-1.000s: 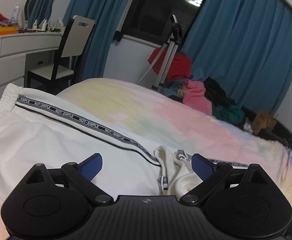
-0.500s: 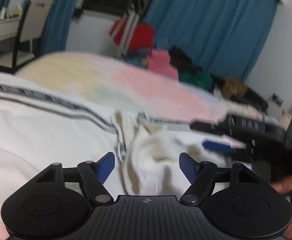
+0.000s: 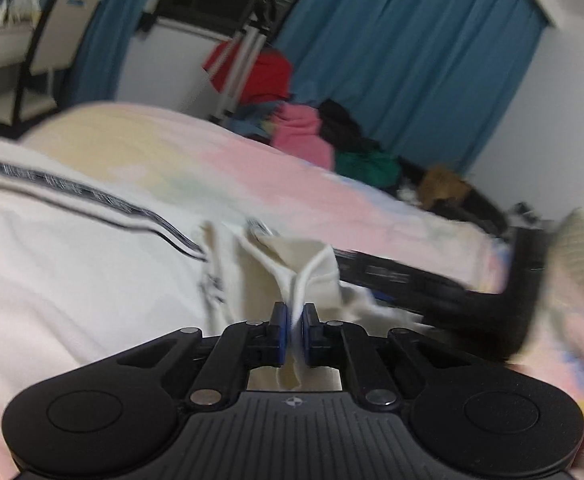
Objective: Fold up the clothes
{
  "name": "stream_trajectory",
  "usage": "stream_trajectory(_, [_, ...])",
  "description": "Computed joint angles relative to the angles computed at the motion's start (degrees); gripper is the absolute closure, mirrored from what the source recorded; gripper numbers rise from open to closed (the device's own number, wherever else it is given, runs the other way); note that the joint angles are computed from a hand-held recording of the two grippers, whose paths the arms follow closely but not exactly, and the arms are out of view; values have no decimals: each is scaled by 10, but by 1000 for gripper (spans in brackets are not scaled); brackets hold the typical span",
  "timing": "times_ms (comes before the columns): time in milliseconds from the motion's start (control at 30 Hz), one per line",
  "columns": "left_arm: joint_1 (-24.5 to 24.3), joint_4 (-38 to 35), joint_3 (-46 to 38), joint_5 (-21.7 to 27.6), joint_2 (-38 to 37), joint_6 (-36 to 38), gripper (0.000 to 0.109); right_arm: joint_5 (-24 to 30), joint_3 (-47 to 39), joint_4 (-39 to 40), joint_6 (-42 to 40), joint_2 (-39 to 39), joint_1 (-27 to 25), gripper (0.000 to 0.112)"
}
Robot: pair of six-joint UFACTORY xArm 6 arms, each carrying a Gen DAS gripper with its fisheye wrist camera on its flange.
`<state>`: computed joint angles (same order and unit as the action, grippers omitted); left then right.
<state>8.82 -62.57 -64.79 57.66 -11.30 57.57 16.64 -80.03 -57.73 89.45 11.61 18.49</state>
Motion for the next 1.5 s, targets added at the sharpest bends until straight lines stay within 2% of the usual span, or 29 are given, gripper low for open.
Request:
stream_trajectory(67, [14,22,6,32,-10,-25,100,2,-4,-9,-13,1,8,45])
stream_trajectory(133, [3,75,15,6,-7,-53,100,10,-10,2,-48,8,16,45])
stream_trajectory(200, [-5,117,7,3,13,-92,100,28,-23,48,-111,26,25,45])
stream_trajectory(267, [-12,130,3,-9,23,-100,100,45,-37,36,-122,45,32,45])
stream_trajectory(367, [-21,132,6,-29,26,-87,98,50,-45,-10,-92,55,34,45])
stream_trajectory(467, [-27,122,20,-57,10,-50,90,47,-40,2,-96,46,31,46])
stream_trajectory(533, [-38,127,36,-92,-6,-40,66,46,-32,10,-99,36,28,47])
stream_trajectory(633, [-35,112,53,-110,-28,-4,46,67,-16,3,-81,8,33,46])
stream_trajectory(667, [-28,107,51,-106,-32,-11,42,75,-6,-3,-73,-6,35,46])
stream_trajectory(700, [-21,103,49,-102,-36,-18,33,83,4,-12,-64,-22,38,46])
stream_trajectory(800, [11,86,34,-82,-40,-58,21,108,42,-37,-36,-76,49,46])
stream_trajectory(900, [33,121,15,-112,-32,-149,10,135,76,-44,-17,-129,65,46])
stream_trajectory(933, [43,141,6,-124,-25,-187,9,144,87,-48,-9,-145,70,46])
stream_trajectory(1000, [70,162,-20,-115,-1,-253,9,162,107,-54,8,-178,80,46])
stream_trajectory(1133, [147,186,-122,-10,92,-402,9,155,146,-46,60,-221,81,46])
stream_trajectory(1233, [182,208,-192,65,163,-477,10,143,164,-24,75,-235,75,46])
stream_trajectory(1300, [196,187,-211,87,193,-510,11,147,158,3,52,-223,71,46])
stream_trajectory(1400, [200,139,-221,59,218,-542,11,151,148,41,21,-205,64,46])
stream_trajectory(1500, [183,119,-209,-33,220,-569,15,140,135,59,-2,-180,61,46])
